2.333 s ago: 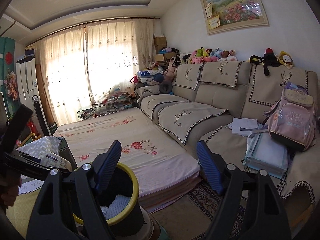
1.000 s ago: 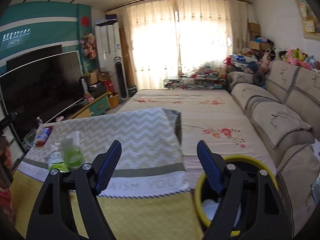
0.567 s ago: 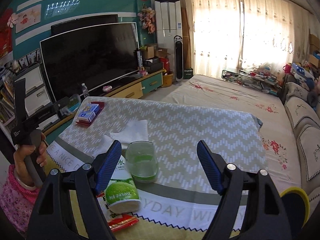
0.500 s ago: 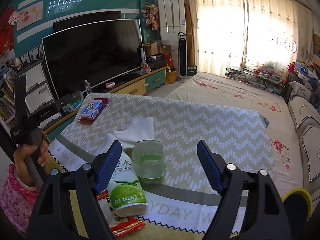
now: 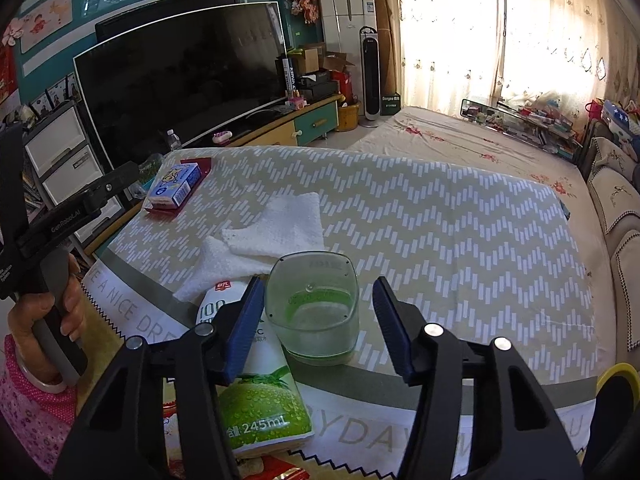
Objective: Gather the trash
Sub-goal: 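Move the right gripper to the clear glass cup and grasp it, then carry the glass cup into the bin and release it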
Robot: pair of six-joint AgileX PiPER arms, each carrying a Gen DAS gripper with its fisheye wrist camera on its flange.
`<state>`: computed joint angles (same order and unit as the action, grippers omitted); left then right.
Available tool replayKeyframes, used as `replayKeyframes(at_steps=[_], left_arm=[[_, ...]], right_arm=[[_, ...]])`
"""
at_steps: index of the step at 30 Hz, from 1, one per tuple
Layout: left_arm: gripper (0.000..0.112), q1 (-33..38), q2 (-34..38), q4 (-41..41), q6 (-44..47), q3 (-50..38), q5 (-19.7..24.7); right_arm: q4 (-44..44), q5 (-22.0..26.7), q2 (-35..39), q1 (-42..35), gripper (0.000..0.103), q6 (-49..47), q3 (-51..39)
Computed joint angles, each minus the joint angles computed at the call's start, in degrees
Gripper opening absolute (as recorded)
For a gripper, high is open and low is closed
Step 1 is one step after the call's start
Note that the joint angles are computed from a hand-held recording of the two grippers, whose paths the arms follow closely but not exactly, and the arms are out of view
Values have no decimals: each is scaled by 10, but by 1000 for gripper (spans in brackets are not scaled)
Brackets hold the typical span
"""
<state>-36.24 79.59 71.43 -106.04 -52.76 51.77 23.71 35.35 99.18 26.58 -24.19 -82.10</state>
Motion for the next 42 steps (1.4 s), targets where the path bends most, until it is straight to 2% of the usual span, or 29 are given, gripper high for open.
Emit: replayKeyframes(at_steps=[3, 6, 15, 21, 25, 30, 35, 38, 42], left_arm=[[96, -6, 1, 1, -1, -1, 4], [96, -8, 1, -2, 4, -4, 4], [96, -13, 5, -5, 9, -7, 1], [96, -15, 8, -6, 15, -11, 0], [96, -17, 12, -7, 19, -14, 1], [96, -19, 16, -9, 24, -16, 0], [96, -23, 26, -14, 34, -25, 5], [96, -26, 32, -17, 40, -29, 7], [96, -27, 35, -18, 46, -32, 9]], right_arm=[[-19, 2, 11, 7, 53, 19, -9], [-34, 3, 19, 13, 48, 35, -14], [-46, -11, 13, 12, 48, 55, -7], [-36, -19, -11, -8, 48, 56, 4], [-6, -25, -53, -40, 48, 30, 26], [49, -25, -121, -122, 48, -29, 74], [111, -16, -174, -267, 47, -99, 128], [138, -2, -172, -360, 47, -136, 144], [138, -3, -143, -445, 48, -154, 153]])
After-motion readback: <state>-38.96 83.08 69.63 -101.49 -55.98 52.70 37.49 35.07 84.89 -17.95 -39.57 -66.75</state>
